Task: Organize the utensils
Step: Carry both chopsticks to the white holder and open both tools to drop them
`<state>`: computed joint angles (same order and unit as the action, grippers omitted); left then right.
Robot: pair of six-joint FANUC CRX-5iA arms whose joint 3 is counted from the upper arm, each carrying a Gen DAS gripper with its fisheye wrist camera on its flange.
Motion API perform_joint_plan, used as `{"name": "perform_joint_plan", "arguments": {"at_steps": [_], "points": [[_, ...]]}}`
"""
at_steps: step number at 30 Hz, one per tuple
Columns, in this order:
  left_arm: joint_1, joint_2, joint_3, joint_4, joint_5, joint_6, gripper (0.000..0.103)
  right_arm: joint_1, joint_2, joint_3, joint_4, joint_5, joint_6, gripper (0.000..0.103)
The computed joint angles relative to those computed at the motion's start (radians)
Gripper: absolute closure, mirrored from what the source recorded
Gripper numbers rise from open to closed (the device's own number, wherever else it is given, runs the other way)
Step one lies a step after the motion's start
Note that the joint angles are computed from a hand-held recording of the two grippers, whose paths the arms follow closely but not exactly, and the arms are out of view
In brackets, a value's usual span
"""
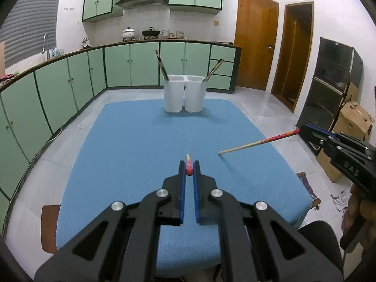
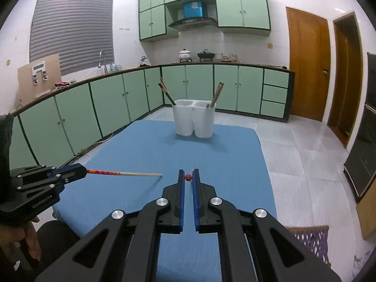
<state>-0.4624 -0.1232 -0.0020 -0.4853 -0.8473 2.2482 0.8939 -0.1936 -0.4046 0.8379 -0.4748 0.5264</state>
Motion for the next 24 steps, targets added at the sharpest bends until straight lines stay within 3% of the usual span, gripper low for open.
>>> {"name": "perform_joint_plan", "arguments": {"at_steps": [10,17,24], "points": [[0.108,0.057,0.079,0.169,0.043,-0.202,0.097,-0.032,0.128,0.249,-0.272,-0.06,0.36,0.097],[0.165,0.114,0.148,0.27,0.043,-0.329,0.097,-0.07,0.226,0.449,-0.488,-0.154,0.603,0.097],[0.218,0.166,0.195,0.369,0.053,-0.412,0.097,-0.099,0.32,0.617,-0.611,-0.251,0.754,0.097]]}}
